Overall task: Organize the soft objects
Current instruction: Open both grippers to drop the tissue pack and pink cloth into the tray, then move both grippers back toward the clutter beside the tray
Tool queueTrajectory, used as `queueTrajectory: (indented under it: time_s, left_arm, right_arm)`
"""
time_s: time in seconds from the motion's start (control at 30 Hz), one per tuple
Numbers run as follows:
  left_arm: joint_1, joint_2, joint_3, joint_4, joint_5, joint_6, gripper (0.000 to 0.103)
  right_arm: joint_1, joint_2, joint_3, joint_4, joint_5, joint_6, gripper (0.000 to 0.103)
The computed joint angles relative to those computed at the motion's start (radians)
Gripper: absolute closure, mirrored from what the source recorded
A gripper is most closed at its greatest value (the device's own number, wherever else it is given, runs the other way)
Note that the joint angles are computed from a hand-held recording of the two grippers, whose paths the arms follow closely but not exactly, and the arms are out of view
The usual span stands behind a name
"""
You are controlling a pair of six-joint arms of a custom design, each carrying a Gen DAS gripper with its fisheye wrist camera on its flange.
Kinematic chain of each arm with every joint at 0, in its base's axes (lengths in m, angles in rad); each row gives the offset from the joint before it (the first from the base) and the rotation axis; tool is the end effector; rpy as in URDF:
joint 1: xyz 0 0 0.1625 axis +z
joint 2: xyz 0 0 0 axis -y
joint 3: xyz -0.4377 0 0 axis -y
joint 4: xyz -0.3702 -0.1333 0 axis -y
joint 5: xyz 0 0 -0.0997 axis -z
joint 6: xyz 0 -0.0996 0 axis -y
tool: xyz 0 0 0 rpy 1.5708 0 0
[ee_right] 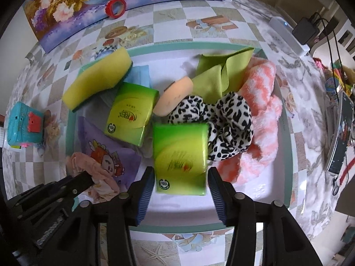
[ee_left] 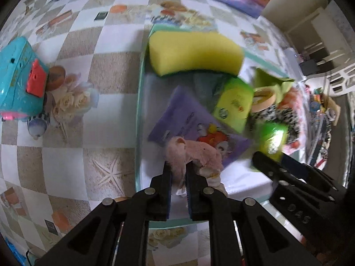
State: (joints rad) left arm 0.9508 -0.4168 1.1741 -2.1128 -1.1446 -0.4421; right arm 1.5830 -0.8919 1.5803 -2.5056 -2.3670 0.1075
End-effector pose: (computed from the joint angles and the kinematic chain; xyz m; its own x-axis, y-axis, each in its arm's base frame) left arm -0.2922 -0.7096 -0.0245 -0.8663 0.2030 -0.4564 0.2179 0.9758 0.0203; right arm 0.0703 -0.6736 0.2247 -0.6987 0.2689 0.6629 0.0635 0.9463 -0.3169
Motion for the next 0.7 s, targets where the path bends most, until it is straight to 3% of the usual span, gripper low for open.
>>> queueTrajectory:
  time_s: [0.07, 0.23, 0.3, 0.37, 0.43, 0.6, 0.7]
  left_arm:
    - [-0.007, -0.008, 0.006, -0.014, 0.006, 0.016, 0.074]
    - [-0.025, -0.041, 0.043, -0.088, 0.023, 0.041, 0.069]
    - [-0.025, -0.053, 0.052, -0.115, 0.031, 0.045, 0.062]
    - [-0.032, -0.064, 0.060, -0.133, 0.078, 0.025, 0.040]
    - [-0.035, -0.066, 0.054, -0.113, 0.142, -0.014, 0.032]
    - [-0.026, -0.073, 0.054, -0.075, 0.212, -0.076, 0.028]
    - [-0.026, -0.071, 0.058, -0.081, 0.247, -0.089, 0.012]
  right_arm:
    - [0.005, 0.002, -0.003, -0.011, -0.013, -0.007, 0.040]
    - [0.022, -0.006, 0.007, -0.074, -0.035, -0.027, 0.040]
    - [0.026, -0.010, 0.014, -0.103, -0.038, -0.038, 0.040]
    - [0.031, -0.013, 0.021, -0.137, -0.039, -0.050, 0.040]
    - [0.035, -0.012, 0.023, -0.166, -0.040, -0.063, 0.040]
    - [0.047, 0.004, 0.022, -0.214, -0.060, -0.085, 0.020]
    - [0.049, 0.012, 0.018, -0.220, -0.059, -0.090, 0.011]
